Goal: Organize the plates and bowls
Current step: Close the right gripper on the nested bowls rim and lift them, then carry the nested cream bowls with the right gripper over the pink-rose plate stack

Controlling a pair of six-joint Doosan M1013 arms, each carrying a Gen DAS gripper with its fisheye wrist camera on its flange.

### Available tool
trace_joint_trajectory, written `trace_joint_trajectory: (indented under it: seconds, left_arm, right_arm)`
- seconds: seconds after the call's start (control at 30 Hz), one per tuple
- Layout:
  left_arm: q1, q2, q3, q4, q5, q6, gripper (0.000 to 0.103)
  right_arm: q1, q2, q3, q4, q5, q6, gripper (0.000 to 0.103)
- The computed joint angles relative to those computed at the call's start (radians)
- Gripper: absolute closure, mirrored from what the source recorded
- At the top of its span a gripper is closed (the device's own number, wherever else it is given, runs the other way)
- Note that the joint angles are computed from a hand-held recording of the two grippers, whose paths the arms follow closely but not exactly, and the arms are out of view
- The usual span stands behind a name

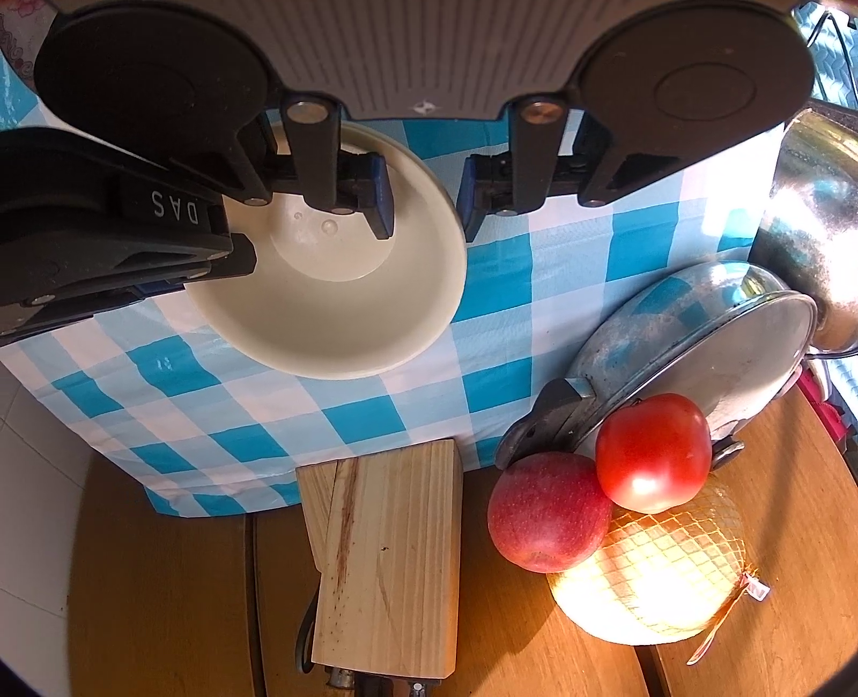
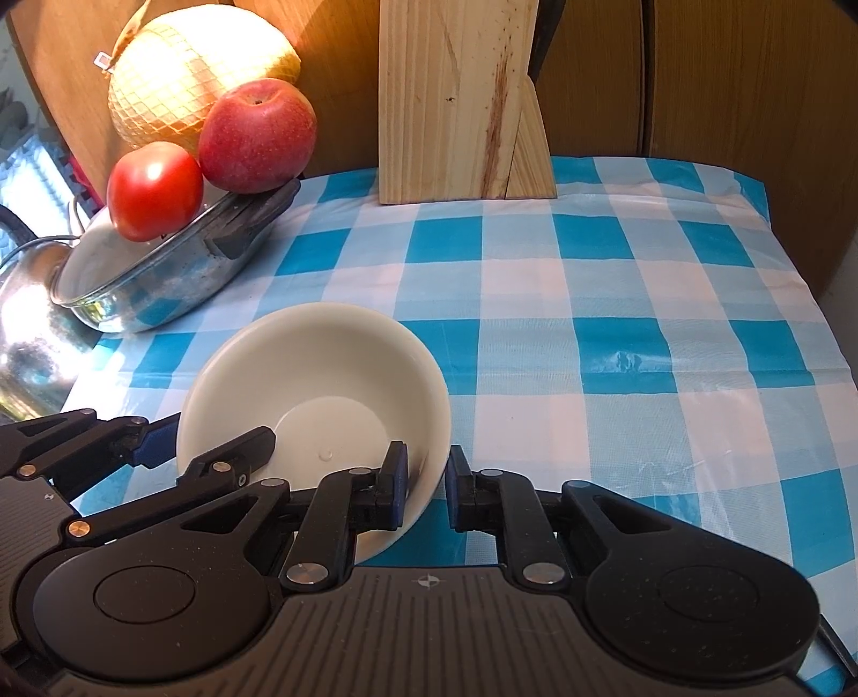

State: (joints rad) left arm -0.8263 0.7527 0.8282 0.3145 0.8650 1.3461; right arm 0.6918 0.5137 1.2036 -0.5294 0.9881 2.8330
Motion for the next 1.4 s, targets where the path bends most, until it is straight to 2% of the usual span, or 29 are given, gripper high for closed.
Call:
trace_joint_trajectory:
  seconds: [0.77,1.13,1.27,1.4]
  left_arm:
    - [-0.004,-0.039,0.052,0.022,-0.064,-0.033,0.083]
    - [0.009,-0.101,0.127,-0.043,-0.128,-0.035,0.083]
    - [0.005,-0.126,0.165,-0.022,-0.153,-0.048,0.083]
    - [0.008,-0.143,0.186,-0.049,-0.157,-0.048,0.083]
  right_arm:
    - [0.014,-0.022,0.009,-0.043,-0.005,0.035,0.083]
    - [0.043,-0.042,0.019,-0.072,-0.003,0.049,0.082]
    - [0.054,-0.051,0.031,-0.087,-0.011,0.076,0.082]
    - [0.067,-0.065,0.04,-0.104,-0.015,0.104,0.082]
